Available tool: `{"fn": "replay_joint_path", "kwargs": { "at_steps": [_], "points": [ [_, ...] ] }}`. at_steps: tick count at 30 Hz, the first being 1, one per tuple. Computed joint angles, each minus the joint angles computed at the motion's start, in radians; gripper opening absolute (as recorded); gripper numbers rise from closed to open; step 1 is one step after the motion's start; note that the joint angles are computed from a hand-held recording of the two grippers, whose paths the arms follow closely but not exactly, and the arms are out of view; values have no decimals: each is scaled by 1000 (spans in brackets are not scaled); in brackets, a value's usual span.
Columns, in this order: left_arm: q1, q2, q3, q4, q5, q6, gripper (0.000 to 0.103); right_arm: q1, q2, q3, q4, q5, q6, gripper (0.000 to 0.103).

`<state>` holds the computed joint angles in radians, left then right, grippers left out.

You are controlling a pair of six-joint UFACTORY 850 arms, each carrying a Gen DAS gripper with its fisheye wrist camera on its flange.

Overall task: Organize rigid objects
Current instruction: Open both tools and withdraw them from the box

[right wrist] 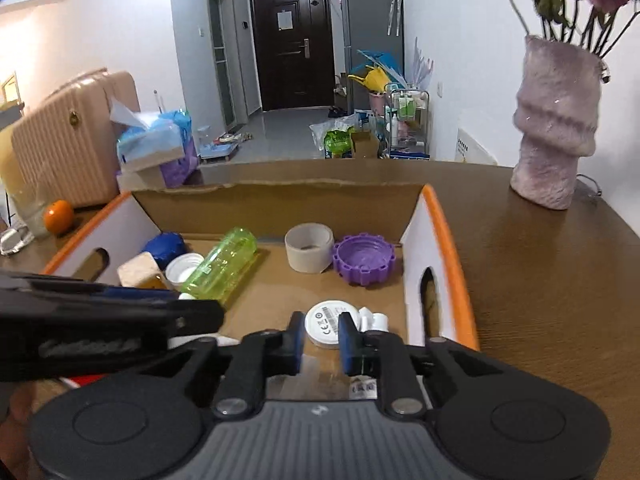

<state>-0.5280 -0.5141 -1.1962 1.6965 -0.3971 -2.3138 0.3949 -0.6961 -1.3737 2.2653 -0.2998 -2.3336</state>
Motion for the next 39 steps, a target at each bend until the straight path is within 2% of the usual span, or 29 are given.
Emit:
{"fn": "replay_joint_path", "kwargs": {
  "at_steps": [2, 4, 6, 10, 13, 16, 18, 20, 22, 24, 26, 28, 29, 33, 39],
  "points": [
    [-15, 36, 15, -82, -17, 85, 56, -16, 30, 12, -104, 0, 127, 27],
    [-29, 70, 35, -118, -27, 123, 61, -37, 63, 26, -237, -11, 289, 31],
    [-55, 104, 59, -154, -80, 169, 65, -46, 106, 55, -264, -14, 328, 38],
    [-102, 175, 111, -199, -162, 227, 68, -48, 205, 142, -200, -3, 244, 49],
    [-134, 229, 154, -194, -214, 204, 71, -48, 283, 213, -132, -11, 155, 58],
    [-182, 262, 189, -171, -339, 178, 82, -42, 355, 282, -24, -36, 31, 73],
    [-220, 285, 229, -112, -449, 99, 95, -36, 399, 327, 75, -56, -82, 92],
    [-250, 300, 273, -44, -545, 10, 102, -28, 441, 382, 185, -110, -228, 97],
    [-278, 308, 317, 18, -631, -63, 103, -21, 477, 433, 263, -165, -351, 98],
    [-297, 312, 345, 52, -681, -108, 103, -13, 502, 485, 364, -246, -466, 103],
    [-316, 310, 366, 56, -723, -141, 103, -6, 512, 549, 493, -398, -570, 103],
    [-332, 311, 384, 48, -745, -162, 103, -3, 513, 606, 554, -546, -601, 103],
    [-337, 310, 390, 49, -751, -170, 103, -2, 512, 620, 556, -571, -606, 103],
    [-365, 318, 422, 49, -793, -200, 103, 25, 527, 646, 627, -560, -684, 103],
    [-428, 346, 484, 17, -860, -286, 103, 47, 557, 694, 673, -588, -724, 103]
  ]
}}
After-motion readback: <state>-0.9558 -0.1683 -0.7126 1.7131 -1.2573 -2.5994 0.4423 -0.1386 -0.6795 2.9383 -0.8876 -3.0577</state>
